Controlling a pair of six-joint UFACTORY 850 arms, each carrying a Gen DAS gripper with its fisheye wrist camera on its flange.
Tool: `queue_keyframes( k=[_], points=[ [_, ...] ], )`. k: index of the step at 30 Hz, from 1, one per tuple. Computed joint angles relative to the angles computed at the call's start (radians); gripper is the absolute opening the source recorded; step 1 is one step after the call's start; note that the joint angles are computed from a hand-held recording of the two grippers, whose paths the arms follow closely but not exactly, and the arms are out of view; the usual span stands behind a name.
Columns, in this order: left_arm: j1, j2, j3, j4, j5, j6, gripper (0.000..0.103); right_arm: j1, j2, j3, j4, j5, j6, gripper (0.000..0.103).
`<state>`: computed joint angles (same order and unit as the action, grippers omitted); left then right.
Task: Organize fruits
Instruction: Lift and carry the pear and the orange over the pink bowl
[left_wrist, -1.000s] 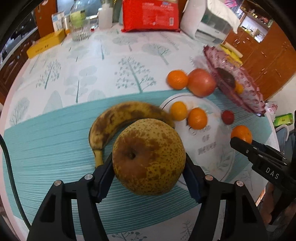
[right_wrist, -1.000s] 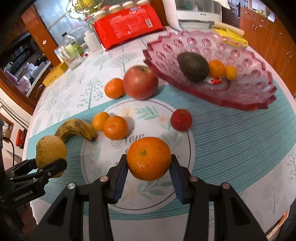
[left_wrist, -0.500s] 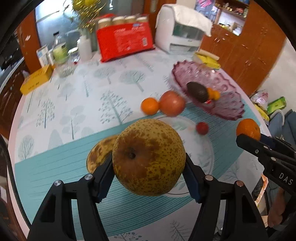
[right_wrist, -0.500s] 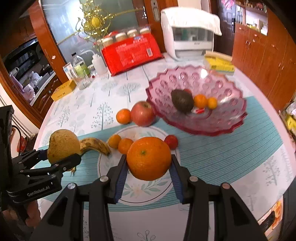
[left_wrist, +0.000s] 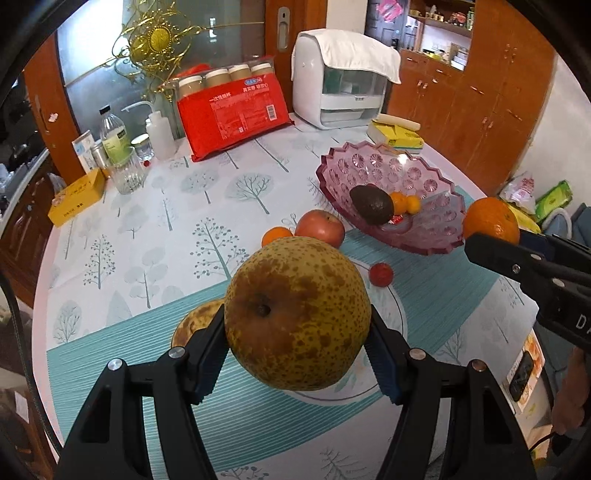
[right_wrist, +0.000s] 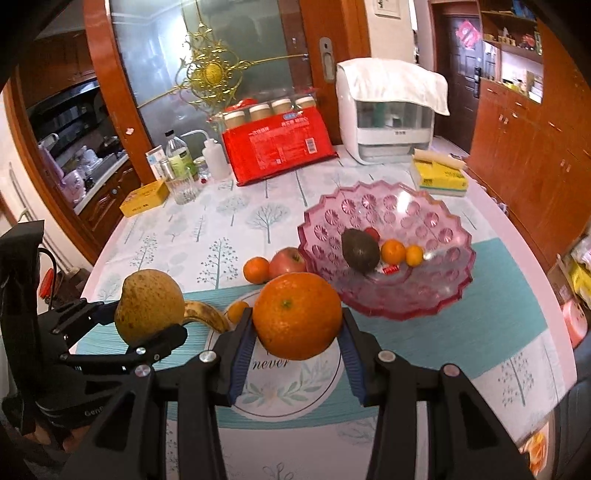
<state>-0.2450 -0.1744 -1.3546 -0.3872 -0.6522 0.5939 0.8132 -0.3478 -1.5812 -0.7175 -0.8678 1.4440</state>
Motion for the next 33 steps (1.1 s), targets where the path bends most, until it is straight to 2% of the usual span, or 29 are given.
queue_keyframes(
  k=[4, 9, 17, 23, 27, 33],
  points=[
    [-0.059, -0.009, -0.017, 0.128, 0.023, -0.191, 0.067, -0.05, 0.054, 0.072, 0.023, 0.107, -0.074, 0.044],
    [-0.166, -0.049, -0.078, 0.312, 0.027, -0.486, 0.067, -0.15, 0.144, 0.186, 0.133, 0.239, -0.268, 0.044],
    [-0.31, -0.179, -0.271, 0.514, 0.001, -0.85, 0.067, -0.33, 0.22, 0.242, 0.296, 0.317, -0.627, 0.044],
    [-0.37, -0.278, -0.403, 0.637, -0.041, -1.002, 0.067, -0.438, 0.2, 0.201, 0.348, 0.36, -0.804, 0.044],
    [-0.385, -0.355, -0.476, 0.641, -0.087, -1.028, 0.067, -0.498, 0.145, 0.157, 0.453, 0.389, -0.921, 0.044],
    [-0.4, -0.446, -0.529, 0.615, -0.119, -1.042, 0.067, -0.55, 0.041, 0.101, 0.636, 0.367, -1.082, 0.044]
  ],
)
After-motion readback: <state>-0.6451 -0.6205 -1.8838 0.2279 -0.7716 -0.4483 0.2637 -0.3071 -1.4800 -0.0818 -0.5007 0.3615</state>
